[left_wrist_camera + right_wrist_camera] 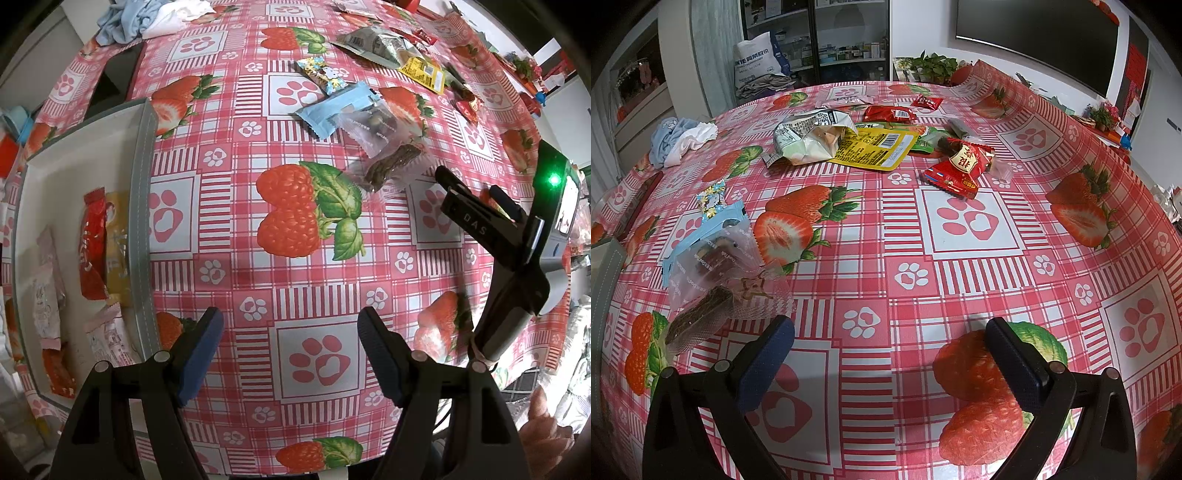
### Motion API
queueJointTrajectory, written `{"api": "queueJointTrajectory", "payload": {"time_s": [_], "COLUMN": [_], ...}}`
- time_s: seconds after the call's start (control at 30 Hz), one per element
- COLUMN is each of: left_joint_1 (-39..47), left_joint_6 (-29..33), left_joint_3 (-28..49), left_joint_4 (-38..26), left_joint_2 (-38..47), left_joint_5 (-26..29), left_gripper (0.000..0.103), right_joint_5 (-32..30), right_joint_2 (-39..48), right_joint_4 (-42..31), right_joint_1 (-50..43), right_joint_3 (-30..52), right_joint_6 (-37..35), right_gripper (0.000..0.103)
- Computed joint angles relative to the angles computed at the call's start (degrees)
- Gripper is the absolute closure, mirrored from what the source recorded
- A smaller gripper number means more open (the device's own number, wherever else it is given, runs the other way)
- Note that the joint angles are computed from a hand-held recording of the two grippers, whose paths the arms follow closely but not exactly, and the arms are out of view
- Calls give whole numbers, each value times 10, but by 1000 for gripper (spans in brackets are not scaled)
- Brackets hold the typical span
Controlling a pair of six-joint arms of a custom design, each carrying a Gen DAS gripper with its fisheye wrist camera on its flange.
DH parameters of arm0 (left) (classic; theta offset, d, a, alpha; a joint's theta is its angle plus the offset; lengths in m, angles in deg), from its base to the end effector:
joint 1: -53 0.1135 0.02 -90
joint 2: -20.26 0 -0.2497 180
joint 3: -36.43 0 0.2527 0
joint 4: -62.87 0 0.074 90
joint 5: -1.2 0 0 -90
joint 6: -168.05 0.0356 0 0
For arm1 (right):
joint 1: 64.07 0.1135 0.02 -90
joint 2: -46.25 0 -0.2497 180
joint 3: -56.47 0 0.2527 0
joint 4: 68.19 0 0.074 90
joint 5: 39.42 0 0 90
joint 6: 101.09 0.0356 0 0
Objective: Organize snacks
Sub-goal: 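Move both open tools back over the tablecloth and pause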
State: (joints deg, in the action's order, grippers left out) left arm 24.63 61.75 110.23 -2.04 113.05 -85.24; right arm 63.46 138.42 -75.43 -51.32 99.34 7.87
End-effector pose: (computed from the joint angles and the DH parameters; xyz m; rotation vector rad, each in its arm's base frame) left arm 0.2477 -0.1363 0.1718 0.3271 3.0456 -0.1501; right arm 0.2497 0.0484 0.0808 0.2219 2.5121 -0.0667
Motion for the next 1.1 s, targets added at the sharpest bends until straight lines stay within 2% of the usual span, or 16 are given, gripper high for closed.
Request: {"api": "queueJointTrajectory", "payload": {"time_s": [0.57,1.1], "left_joint_1": [-11,19], "left_joint_6": [-4,4], "left_joint_3": [3,-15], "left_joint_4": [0,-1], "left_joint_2": [1,-5], "left_joint_5": [-5,-8], "left_gripper": [25,25], "right_joint_5": [0,-3], "right_joint_2": [2,-2], "right_joint_4": [1,3], "right_joint_1": [0,-2], "right_joint_3": [1,-3], "right_joint_6": [1,-1], "right_gripper": [0,0]}}
